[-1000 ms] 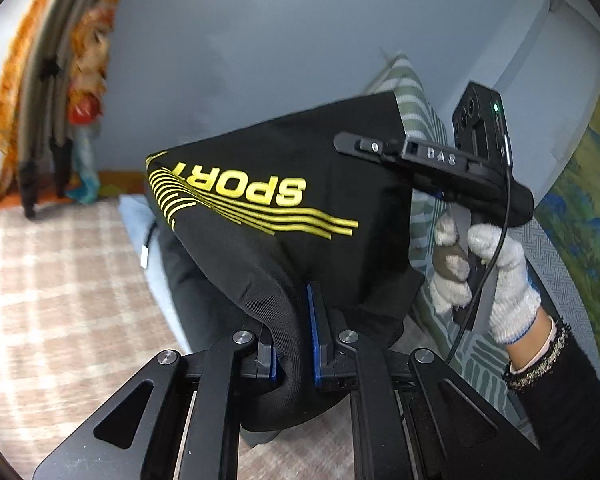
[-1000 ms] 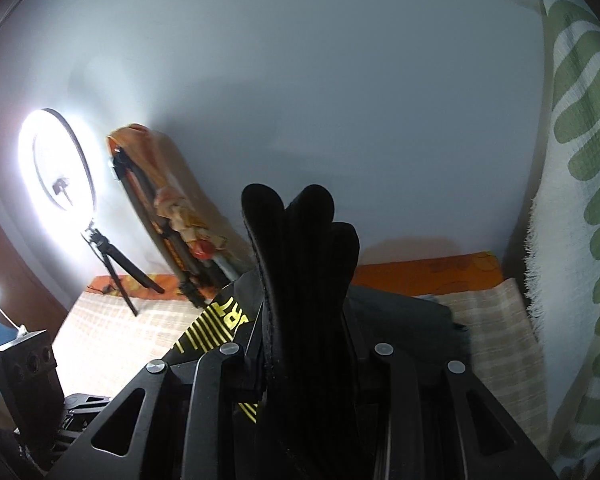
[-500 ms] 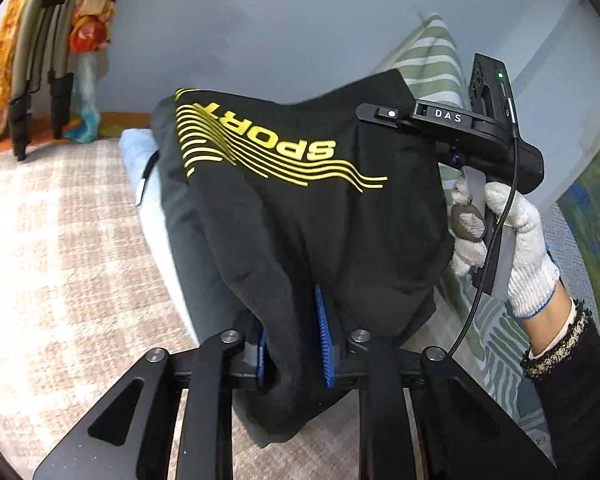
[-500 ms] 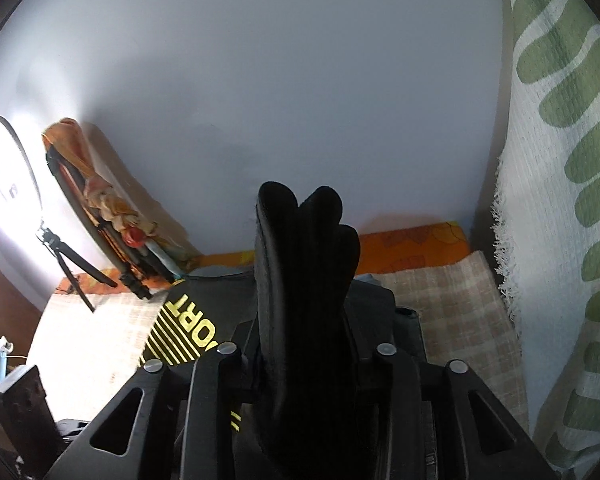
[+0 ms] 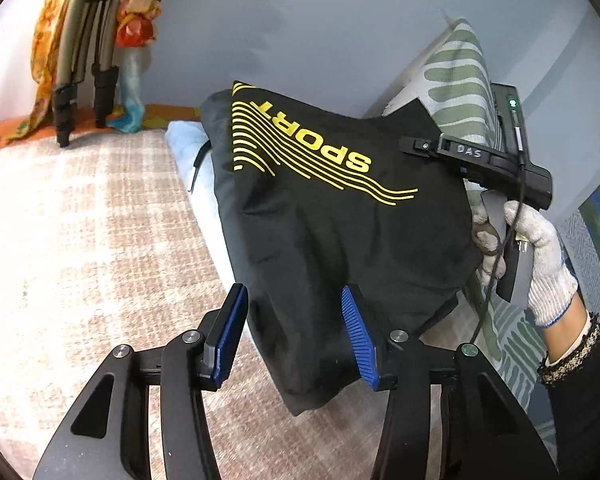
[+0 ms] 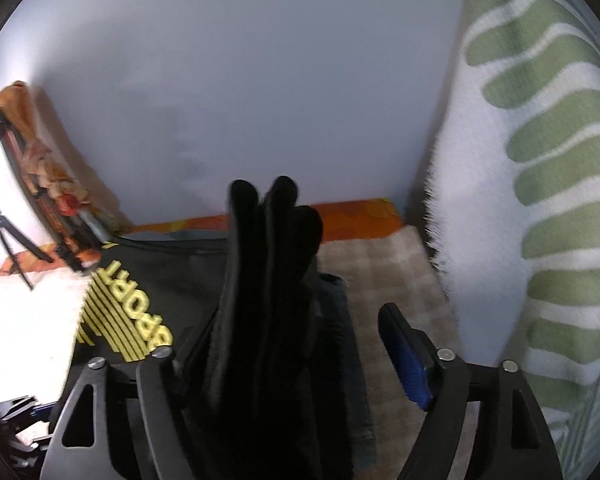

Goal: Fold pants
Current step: 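Open both grippers and release the folded pants on the stack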

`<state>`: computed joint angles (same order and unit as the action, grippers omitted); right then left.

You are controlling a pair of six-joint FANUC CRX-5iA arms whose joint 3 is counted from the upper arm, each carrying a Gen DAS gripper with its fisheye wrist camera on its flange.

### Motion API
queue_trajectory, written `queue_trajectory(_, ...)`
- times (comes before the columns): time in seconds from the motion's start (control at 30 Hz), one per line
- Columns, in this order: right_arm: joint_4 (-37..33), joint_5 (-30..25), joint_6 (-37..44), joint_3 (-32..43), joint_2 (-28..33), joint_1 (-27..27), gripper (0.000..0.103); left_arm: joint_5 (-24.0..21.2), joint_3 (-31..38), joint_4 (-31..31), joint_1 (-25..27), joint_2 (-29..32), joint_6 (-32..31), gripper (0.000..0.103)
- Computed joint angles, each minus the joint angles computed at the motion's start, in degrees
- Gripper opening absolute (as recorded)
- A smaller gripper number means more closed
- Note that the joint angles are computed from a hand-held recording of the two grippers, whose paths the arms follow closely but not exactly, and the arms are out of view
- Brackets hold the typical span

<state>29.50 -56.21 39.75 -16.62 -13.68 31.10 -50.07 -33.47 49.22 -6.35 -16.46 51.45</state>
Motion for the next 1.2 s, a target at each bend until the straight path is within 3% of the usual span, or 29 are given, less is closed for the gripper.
queue_trajectory(0.37, 1.7, 1.6, -8.6, -1.6, -4.3, -0.1, 0.091, -3.5, -1.2, -1.0, 3.9, -5.1, -2.3, 0.047)
queue_trajectory(0.7, 8.2, -4.7, -15.2, -4.4, -8.8, 6.2, 0.092, -5.7, -1.0, -2.0, 6.3, -10.1, -2.6, 0.047)
queue_trajectory(0.9, 12.4, -8.2, -19.6, -6.0, -11.1, 13.5, 0.093, -9.3, -1.9, -0.6, 10.4, -14.4, -4.3, 0.055)
queue_trajectory(1.0, 17.4, -4.7, -22.4, -9.4, -13.8, 16.9, 0.092, -11.9, -2.2, -0.6, 12.9, -16.6, -5.9, 0.055)
queue_trajectory(1.03, 19.1, -3.3, -22.6, -10.3, -14.3, 17.5, 0.087, -12.3, -2.4, -0.8, 13.7, -17.5, -6.8, 0.055)
queue_trajectory(1.1, 19.3, -0.3, -21.3, -10.5, -13.8, 17.2, 0.064, -13.5, -2.9, -0.4, 15.4, -18.9, -8.2, 0.055)
queue_trajectory(1.13, 17.3, 1.3, -19.4, -9.8, -13.3, 16.4, 0.045, -14.3, -3.1, -0.1, 16.5, -19.4, -8.8, 0.055)
queue_trajectory(1.17, 14.8, 2.9, -17.5, -9.0, -12.5, 15.2, 0.037, -15.2, -3.2, 0.2, 17.7, -19.7, -9.3, 0.055)
queue_trajectory(1.2, 13.2, 4.4, -16.3, -8.5, -11.5, 14.0, 0.037, -15.8, -3.3, 0.5, 18.6, -20.0, -9.8, 0.055)
